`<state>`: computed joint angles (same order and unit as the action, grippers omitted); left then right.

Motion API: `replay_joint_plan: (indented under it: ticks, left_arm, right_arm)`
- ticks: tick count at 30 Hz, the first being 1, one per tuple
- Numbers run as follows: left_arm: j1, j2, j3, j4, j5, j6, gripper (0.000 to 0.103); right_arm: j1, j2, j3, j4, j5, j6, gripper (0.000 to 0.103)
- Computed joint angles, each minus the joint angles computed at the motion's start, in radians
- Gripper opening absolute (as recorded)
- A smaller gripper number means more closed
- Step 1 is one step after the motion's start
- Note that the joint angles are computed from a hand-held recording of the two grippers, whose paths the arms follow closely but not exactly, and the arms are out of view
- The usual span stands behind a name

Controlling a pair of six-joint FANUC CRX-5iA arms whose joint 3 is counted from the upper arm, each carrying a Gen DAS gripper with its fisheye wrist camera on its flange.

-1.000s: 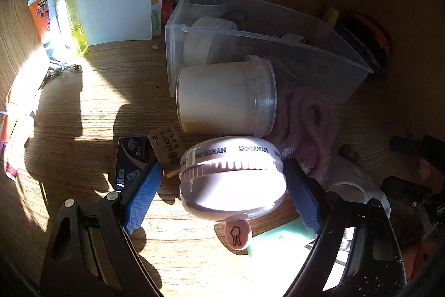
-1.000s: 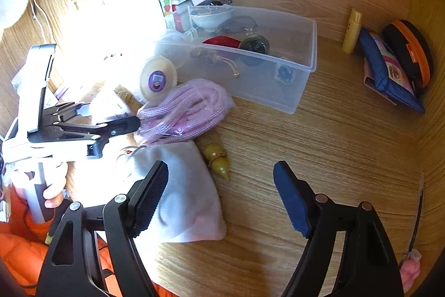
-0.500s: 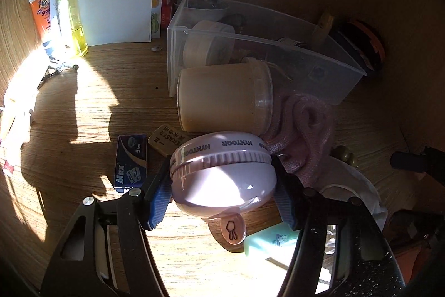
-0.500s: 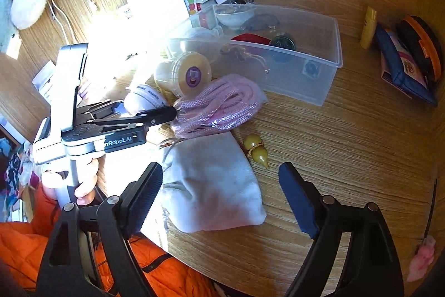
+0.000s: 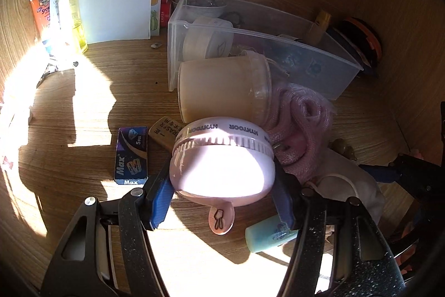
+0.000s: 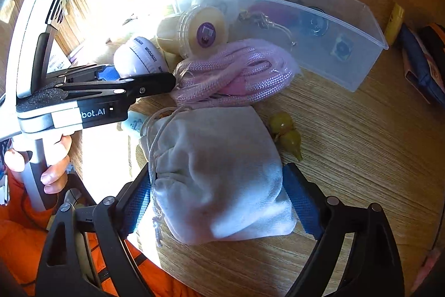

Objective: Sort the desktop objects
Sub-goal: 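Grasp the pink-white round device with the left tool while the right tool grasps the white cloth bag, then lift the pink-white device and white cloth bag toward the clear box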

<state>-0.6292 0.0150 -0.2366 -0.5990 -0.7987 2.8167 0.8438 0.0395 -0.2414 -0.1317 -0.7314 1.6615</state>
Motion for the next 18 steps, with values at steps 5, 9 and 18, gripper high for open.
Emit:
replay_joint_plan:
  ticks: [5, 9, 18]
  left_arm:
    - [-0.017, -0.011, 0.004, -0.025, -0.017, 0.022, 0.062]
    - [-0.037, -0.021, 0.017, -0.052, -0.044, 0.034, 0.062]
    - [-0.087, -0.043, 0.051, -0.123, -0.089, 0.065, 0.062]
  right_arm:
    - [-0.004, -0.02, -0.009, -0.008, 0.011, 0.0, 0.053]
    - [-0.008, -0.048, -0.029, 0.023, 0.033, -0.044, 0.038]
    - [0.017, -0.145, -0.128, 0.183, 0.133, -0.189, 0.032]
